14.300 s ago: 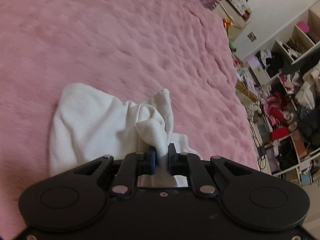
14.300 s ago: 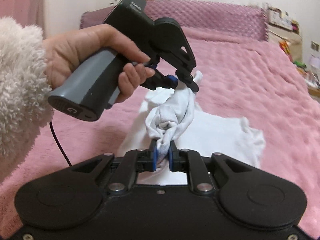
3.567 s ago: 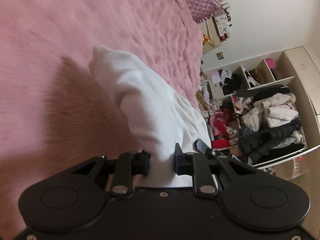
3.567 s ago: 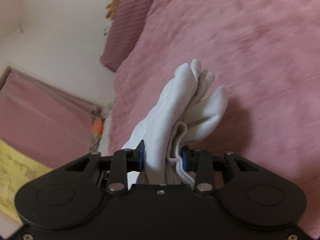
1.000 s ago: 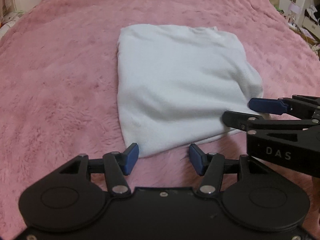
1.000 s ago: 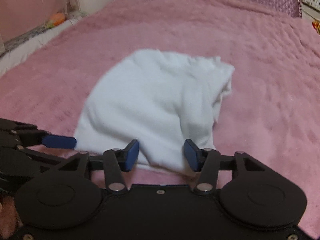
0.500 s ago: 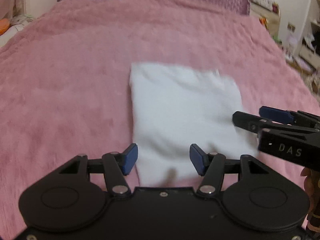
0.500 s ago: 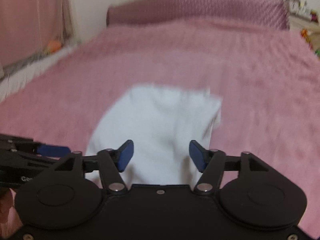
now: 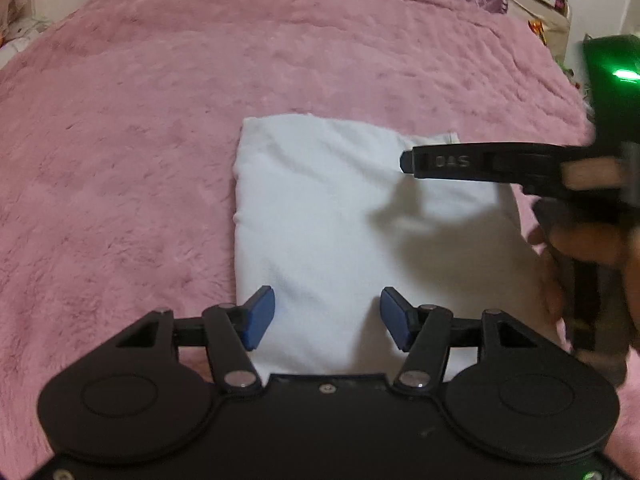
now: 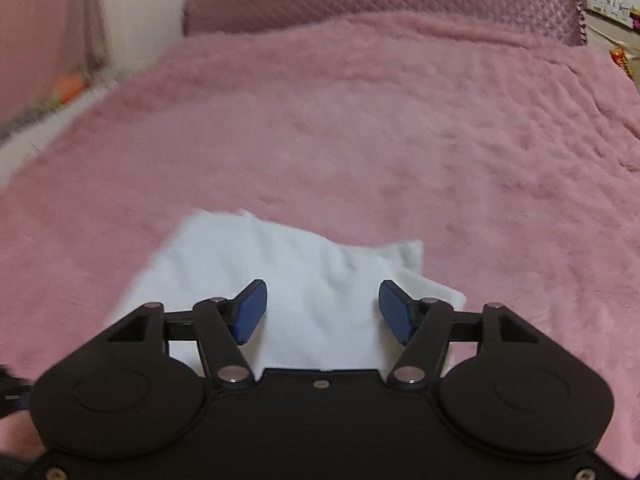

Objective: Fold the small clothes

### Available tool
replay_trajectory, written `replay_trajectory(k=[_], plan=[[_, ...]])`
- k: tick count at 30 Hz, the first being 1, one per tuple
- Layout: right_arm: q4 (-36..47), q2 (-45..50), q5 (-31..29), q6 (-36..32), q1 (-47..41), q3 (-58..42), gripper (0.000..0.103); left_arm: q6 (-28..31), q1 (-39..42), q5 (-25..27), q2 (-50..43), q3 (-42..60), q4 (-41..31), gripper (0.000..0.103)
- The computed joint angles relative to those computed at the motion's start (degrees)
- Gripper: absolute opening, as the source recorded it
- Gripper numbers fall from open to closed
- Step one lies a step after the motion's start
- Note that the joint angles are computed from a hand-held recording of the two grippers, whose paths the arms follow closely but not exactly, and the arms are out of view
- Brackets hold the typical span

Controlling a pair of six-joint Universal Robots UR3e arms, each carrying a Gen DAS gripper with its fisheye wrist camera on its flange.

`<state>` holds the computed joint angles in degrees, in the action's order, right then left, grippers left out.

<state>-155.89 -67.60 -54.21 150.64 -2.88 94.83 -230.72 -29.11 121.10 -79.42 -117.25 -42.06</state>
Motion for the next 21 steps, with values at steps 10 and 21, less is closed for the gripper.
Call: replay_trajectory(k=[10,21], plan=[[-0.44,6.47,-2.3,2.17,0.44,-4.59,0.063,2.25,0.28,0.32,-2.96,-1.64,5.11,0.072],[18.91,-30.8,16.69,-22.75,-18.79,24.12,0.066,-6.27,-8.86,4.96,0.61,2.99,-6.36,0.072]])
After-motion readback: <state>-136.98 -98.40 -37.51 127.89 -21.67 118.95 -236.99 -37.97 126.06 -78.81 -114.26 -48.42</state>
